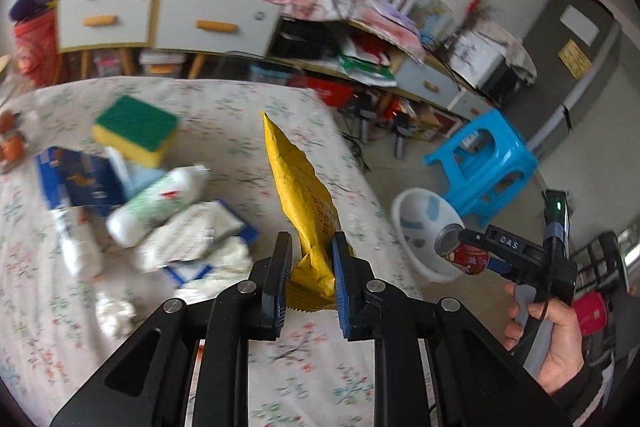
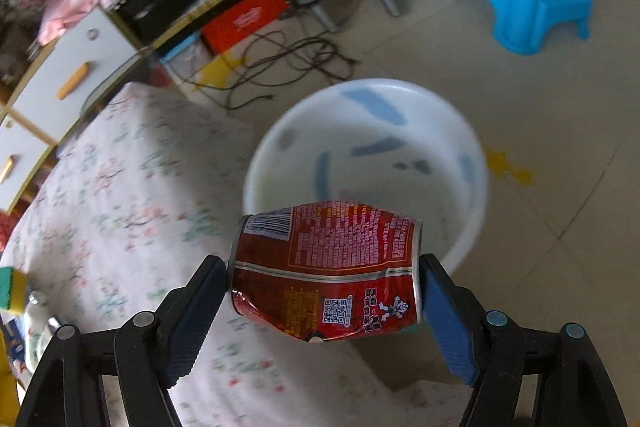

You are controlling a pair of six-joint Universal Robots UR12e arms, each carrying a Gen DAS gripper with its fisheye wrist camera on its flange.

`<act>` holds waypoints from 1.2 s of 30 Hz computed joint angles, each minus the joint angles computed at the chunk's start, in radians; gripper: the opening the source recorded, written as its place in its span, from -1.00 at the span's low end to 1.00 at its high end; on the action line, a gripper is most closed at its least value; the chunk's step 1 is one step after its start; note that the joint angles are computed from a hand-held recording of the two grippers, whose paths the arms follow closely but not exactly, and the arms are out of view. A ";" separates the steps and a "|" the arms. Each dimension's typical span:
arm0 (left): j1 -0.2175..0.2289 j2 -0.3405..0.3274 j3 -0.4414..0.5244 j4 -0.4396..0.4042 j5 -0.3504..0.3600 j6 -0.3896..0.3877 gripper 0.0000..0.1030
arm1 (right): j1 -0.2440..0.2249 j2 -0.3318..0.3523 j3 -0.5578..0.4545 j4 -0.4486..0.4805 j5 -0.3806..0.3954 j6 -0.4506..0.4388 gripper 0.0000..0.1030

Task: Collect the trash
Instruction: 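Carry the red can over the wastebasket and open the right tool, then move the yellow wrapper over the wastebasket and open the left tool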

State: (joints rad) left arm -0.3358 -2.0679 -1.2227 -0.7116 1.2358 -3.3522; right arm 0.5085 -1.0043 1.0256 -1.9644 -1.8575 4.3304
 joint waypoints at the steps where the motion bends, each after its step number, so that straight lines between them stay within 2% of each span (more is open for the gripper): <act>1: -0.008 -0.008 0.010 -0.007 -0.001 0.012 -0.60 | -0.002 -0.005 0.010 -0.003 0.000 0.000 0.58; 3: -0.020 -0.021 0.025 -0.019 -0.007 0.033 -0.60 | -0.007 -0.016 0.032 -0.018 0.003 -0.004 0.59; 6: -0.035 -0.049 0.061 -0.039 -0.018 0.046 -0.60 | -0.016 -0.041 0.089 -0.098 0.019 -0.009 0.60; 9: -0.049 -0.084 0.106 -0.070 -0.037 0.052 -0.60 | -0.024 -0.069 0.143 -0.187 0.039 0.000 0.79; 14: -0.082 -0.135 0.180 -0.126 -0.029 0.070 -0.60 | -0.013 -0.091 0.130 -0.095 -0.026 -0.030 0.80; 22: -0.133 -0.226 0.314 -0.193 -0.017 0.113 -0.59 | -0.014 -0.146 0.181 0.009 -0.067 -0.045 0.80; 29: -0.163 -0.298 0.422 -0.242 -0.014 0.117 -0.57 | -0.021 -0.194 0.242 0.025 -0.074 -0.022 0.80; 30: -0.166 -0.310 0.440 -0.249 -0.023 0.130 -0.47 | -0.022 -0.197 0.246 0.025 -0.073 -0.017 0.80; 31: -0.170 -0.319 0.459 -0.266 -0.013 0.142 -0.28 | -0.022 -0.202 0.252 0.025 -0.072 -0.011 0.80; 32: -0.176 -0.326 0.472 -0.276 0.021 0.143 -0.13 | -0.023 -0.205 0.255 0.023 -0.071 -0.007 0.80; 33: -0.180 -0.328 0.476 -0.271 0.047 0.135 0.20 | -0.024 -0.207 0.258 0.020 -0.071 -0.004 0.80; 34: -0.181 -0.326 0.474 -0.264 0.047 0.131 0.37 | -0.024 -0.209 0.261 0.016 -0.071 -0.003 0.80; 36: -0.183 -0.322 0.473 -0.271 0.064 0.130 0.39 | -0.024 -0.211 0.262 0.013 -0.072 0.000 0.80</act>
